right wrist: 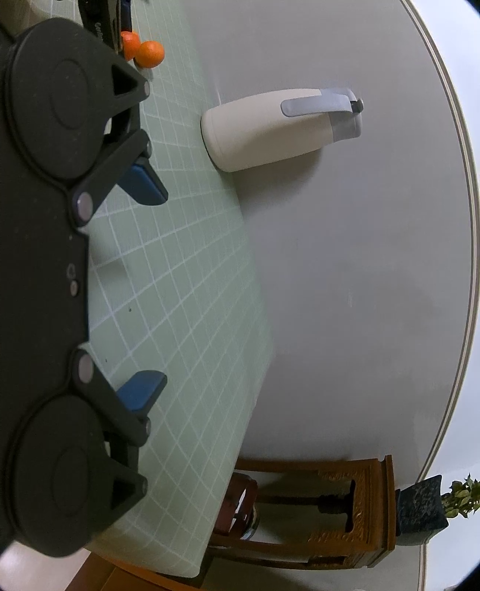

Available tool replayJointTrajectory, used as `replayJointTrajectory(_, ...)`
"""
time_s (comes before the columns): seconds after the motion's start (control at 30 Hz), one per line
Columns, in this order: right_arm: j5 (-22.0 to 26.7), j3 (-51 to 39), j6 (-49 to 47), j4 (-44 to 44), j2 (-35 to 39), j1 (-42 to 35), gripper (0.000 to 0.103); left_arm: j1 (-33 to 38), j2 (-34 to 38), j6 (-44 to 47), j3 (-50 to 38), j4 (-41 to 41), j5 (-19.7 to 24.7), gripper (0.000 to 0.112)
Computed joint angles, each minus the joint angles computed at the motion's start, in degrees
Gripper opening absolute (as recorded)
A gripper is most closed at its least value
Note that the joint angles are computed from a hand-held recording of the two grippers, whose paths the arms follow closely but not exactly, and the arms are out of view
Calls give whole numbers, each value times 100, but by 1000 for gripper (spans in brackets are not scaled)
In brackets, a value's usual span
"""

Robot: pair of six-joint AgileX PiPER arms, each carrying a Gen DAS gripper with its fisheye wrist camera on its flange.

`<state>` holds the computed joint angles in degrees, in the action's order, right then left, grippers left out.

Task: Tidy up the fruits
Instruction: 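Move the left gripper to the large mandarin and grasp it, then carry the mandarin into the red box and open the left gripper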

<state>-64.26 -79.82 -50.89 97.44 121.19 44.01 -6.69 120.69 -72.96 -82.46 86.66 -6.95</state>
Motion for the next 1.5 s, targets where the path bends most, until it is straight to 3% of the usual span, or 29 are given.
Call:
replayJointTrajectory(0.07, 15, -29, -29, 5, 9, 1, 96, 27, -19, 250, 31, -306, -28, 38)
replayJointTrajectory(0.37, 74, -92, -115, -27, 36, 5, 96, 106, -21, -33, 7, -28, -179, 38)
replayJointTrajectory(0.6, 132, -100, -140, -53, 31, 4, 96, 144, -124, 1899, 245, -1845, -273, 38)
replayJointTrajectory(0.97, 322, -573, -512, -69, 254, 50, 96, 489, -519, 4005, 732, -3734, -551, 38)
replayJointTrajectory(1.33, 589, -1805, -1446, 85, 877, 198, 96, 1235, -864, 5305, 990, -4854, -939, 38)
replayJointTrajectory(1.5, 707, -2438, -1938, 214, 1200, 269, 96, 1593, -815, 5400, 816, -5100, -820, 38)
